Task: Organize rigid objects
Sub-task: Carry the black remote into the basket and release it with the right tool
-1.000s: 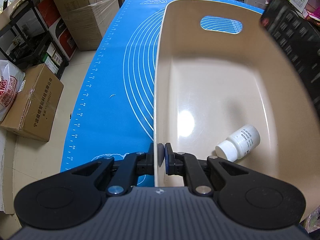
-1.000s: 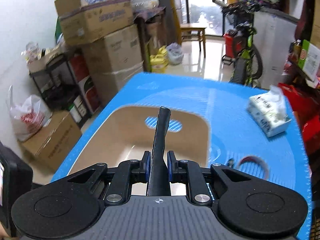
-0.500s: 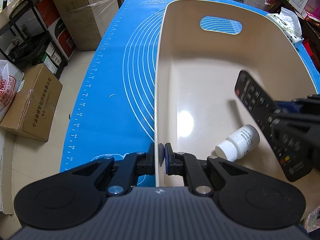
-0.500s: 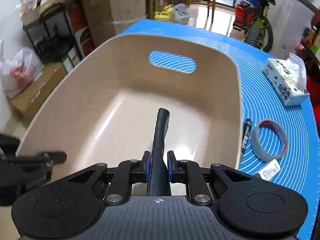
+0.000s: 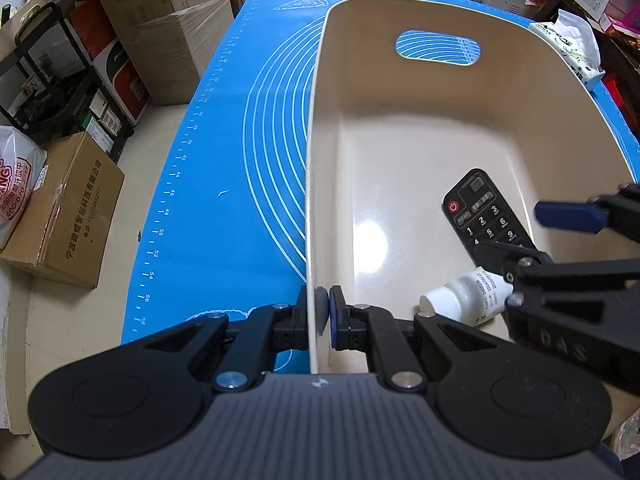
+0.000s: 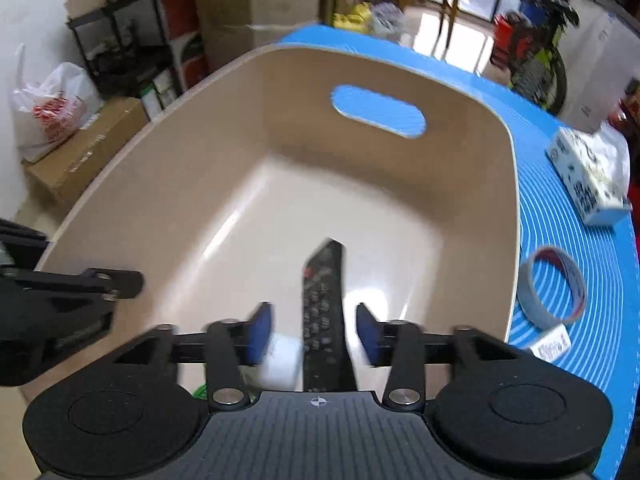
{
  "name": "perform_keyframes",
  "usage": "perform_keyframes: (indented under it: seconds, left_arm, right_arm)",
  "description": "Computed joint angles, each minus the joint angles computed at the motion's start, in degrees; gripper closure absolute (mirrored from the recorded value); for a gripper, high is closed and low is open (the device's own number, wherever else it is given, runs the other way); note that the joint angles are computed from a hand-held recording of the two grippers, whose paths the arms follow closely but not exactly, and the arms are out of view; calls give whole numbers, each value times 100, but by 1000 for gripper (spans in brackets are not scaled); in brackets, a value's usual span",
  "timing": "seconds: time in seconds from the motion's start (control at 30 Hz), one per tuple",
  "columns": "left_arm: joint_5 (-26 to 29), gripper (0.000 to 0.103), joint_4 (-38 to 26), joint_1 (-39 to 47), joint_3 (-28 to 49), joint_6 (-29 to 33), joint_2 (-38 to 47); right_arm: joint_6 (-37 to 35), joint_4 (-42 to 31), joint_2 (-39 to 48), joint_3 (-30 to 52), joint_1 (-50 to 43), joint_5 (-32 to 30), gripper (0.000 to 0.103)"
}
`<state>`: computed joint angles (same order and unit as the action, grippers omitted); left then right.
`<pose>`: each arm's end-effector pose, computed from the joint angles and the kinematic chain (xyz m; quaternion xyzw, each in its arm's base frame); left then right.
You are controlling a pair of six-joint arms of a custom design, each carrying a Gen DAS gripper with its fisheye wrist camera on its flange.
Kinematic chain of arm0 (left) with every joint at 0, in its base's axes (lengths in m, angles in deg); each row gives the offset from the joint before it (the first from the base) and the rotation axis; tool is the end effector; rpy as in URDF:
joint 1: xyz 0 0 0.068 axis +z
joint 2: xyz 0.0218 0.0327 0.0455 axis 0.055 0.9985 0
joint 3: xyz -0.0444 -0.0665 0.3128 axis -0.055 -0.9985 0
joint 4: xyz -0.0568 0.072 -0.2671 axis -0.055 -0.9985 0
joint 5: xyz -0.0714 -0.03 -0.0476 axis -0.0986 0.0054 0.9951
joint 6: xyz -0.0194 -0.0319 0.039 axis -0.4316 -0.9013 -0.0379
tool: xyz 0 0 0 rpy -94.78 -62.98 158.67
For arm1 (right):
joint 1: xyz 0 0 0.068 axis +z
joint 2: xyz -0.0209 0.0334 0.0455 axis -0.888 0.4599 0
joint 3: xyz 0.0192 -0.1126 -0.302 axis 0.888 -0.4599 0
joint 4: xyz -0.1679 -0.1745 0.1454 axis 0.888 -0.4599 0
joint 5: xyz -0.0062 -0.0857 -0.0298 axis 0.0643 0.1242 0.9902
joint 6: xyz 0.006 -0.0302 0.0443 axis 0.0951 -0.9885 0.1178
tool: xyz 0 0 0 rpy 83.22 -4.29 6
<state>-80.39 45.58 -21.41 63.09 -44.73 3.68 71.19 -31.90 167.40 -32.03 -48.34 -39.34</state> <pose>0.2187 -0.0913 0.1383 -0.0071 0.9777 0.0294 0.2077 0.2601 0.0705 0.1196 -0.2187 0.9378 0.0660 0.2615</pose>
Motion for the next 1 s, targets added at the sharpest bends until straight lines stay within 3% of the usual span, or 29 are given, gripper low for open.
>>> perform_keyframes:
  seconds: [0.23, 0.53, 0.73, 1.0]
  left_arm:
    - [28, 92, 58, 31, -41, -8, -17]
    - [35, 91, 33, 32, -23, -28, -16]
    - [22, 91, -3, 42, -20, -15, -46]
    - [46, 91, 17, 70, -38, -8, -53]
  right_arm:
    - [138, -174, -824, -184, -215, -325, 26]
    - [85, -696, -1504, 17, -1141, -704, 8]
    - [-129, -872, -1705, 72, -1894, -962, 2]
    - [-519, -737, -1242, 177, -2772, -900, 2]
